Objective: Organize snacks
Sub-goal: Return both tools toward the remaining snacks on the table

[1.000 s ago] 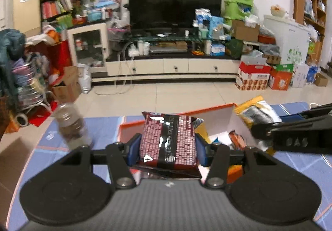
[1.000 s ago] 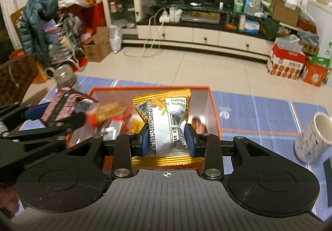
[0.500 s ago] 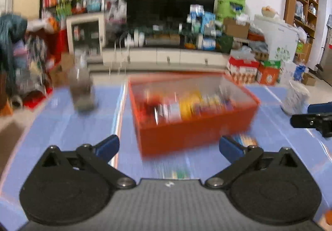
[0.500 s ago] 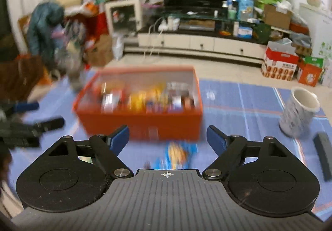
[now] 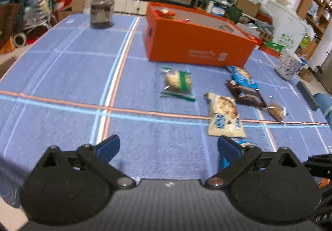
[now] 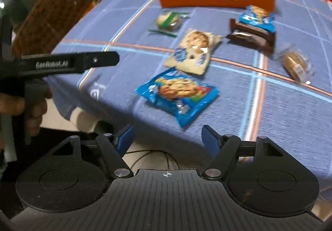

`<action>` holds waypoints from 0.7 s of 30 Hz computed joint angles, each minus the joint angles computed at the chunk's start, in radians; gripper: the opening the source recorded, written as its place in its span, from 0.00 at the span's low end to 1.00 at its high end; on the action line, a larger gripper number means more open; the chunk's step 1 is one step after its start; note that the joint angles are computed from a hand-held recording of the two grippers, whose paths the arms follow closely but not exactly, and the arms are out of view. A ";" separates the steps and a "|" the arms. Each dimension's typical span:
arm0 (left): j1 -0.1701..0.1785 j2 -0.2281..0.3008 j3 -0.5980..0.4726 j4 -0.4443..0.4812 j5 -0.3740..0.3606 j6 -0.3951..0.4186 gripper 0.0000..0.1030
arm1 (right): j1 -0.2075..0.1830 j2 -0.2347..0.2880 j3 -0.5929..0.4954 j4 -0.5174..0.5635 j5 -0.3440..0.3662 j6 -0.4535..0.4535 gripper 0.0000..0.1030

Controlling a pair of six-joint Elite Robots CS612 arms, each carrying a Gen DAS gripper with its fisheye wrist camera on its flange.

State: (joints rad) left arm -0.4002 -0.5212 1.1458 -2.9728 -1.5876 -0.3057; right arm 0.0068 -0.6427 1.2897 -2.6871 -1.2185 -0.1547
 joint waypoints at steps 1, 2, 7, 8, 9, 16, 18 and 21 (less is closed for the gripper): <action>0.003 -0.001 0.001 -0.006 -0.001 -0.016 0.96 | 0.000 0.008 -0.019 0.031 0.016 -0.002 0.61; 0.008 0.001 -0.004 -0.012 -0.009 -0.029 0.96 | -0.001 0.015 -0.033 0.060 0.035 0.007 0.61; 0.022 -0.007 0.005 -0.068 -0.020 -0.056 0.96 | 0.012 0.072 -0.140 0.148 0.091 0.098 0.62; 0.024 -0.008 0.005 -0.072 -0.014 -0.062 0.96 | 0.016 0.083 -0.158 0.139 0.085 0.110 0.62; 0.025 -0.008 0.003 -0.071 -0.007 -0.065 0.96 | 0.023 0.093 -0.175 0.121 0.073 0.115 0.63; 0.037 -0.011 0.003 -0.083 0.036 -0.117 0.97 | 0.034 0.136 -0.259 0.122 0.156 0.131 0.62; 0.035 -0.012 0.005 -0.079 0.051 -0.119 0.97 | 0.028 0.102 -0.202 0.032 0.150 0.114 0.63; 0.025 -0.011 0.007 -0.069 0.074 -0.118 0.97 | 0.017 0.052 -0.106 -0.223 -0.026 0.115 0.77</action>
State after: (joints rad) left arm -0.3752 -0.5322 1.1527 -3.0413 -1.5132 -0.4240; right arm 0.0238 -0.5904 1.1839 -2.9100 -1.2448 -0.0393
